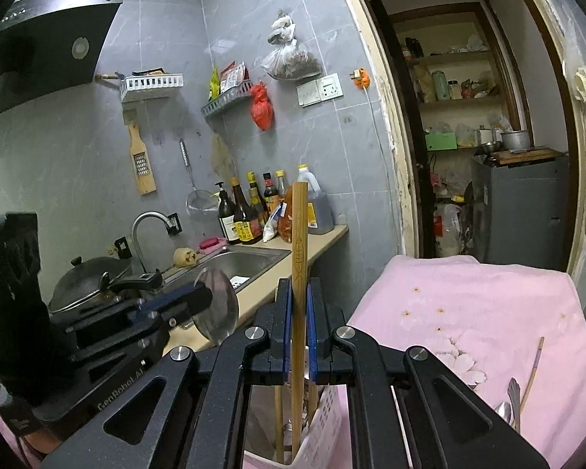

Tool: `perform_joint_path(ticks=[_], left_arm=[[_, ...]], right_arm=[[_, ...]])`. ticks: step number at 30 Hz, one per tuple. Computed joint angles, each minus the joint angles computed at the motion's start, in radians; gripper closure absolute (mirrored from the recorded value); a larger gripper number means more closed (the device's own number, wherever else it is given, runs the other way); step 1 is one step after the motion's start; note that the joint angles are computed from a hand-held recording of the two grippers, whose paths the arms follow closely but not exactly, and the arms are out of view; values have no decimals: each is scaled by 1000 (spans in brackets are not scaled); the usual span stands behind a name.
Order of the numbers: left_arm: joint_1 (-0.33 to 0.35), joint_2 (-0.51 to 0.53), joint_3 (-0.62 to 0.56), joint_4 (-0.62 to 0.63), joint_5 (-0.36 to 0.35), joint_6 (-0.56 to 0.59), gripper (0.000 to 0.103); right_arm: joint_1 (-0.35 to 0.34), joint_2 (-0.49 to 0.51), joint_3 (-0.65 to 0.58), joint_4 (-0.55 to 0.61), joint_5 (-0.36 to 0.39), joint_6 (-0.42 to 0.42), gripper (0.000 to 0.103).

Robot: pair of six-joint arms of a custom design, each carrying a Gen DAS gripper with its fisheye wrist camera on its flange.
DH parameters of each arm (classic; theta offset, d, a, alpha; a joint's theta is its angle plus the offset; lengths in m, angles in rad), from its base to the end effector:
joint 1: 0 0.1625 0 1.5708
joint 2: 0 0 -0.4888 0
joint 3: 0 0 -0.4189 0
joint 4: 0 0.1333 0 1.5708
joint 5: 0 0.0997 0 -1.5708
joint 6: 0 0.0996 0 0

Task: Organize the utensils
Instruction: 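Lift chopstick and spoon and carry both tools over the white caddy, then lower chopstick and spoon into the caddy and open both tools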

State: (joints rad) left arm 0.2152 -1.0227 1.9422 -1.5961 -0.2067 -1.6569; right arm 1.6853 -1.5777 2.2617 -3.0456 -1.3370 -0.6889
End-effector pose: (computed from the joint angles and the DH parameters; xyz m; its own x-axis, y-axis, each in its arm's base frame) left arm -0.4930 -0.3440 0.1560 -0.6698 -0.1645 -0.7241 0.6465 0.3506 -0.6776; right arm 0.2079 -0.4394 0.3893 -0.6804 -0.6562 0.3261 -0.6644 0.3647 -0.6524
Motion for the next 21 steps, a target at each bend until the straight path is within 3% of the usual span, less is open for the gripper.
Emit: perform_joint_path(ticks=[5,10,21], left_arm=[[0,-14,42,-144,-23,77,100],[2,-19,56,-200,-40,114,100],[0,-26,87,-332,-70,203,99]], right_arm=[[-5,5,-8,7,12,21,97],[-7,17,-5,-9,16,39,97],[12,25,8,-4,-34,-15,96]])
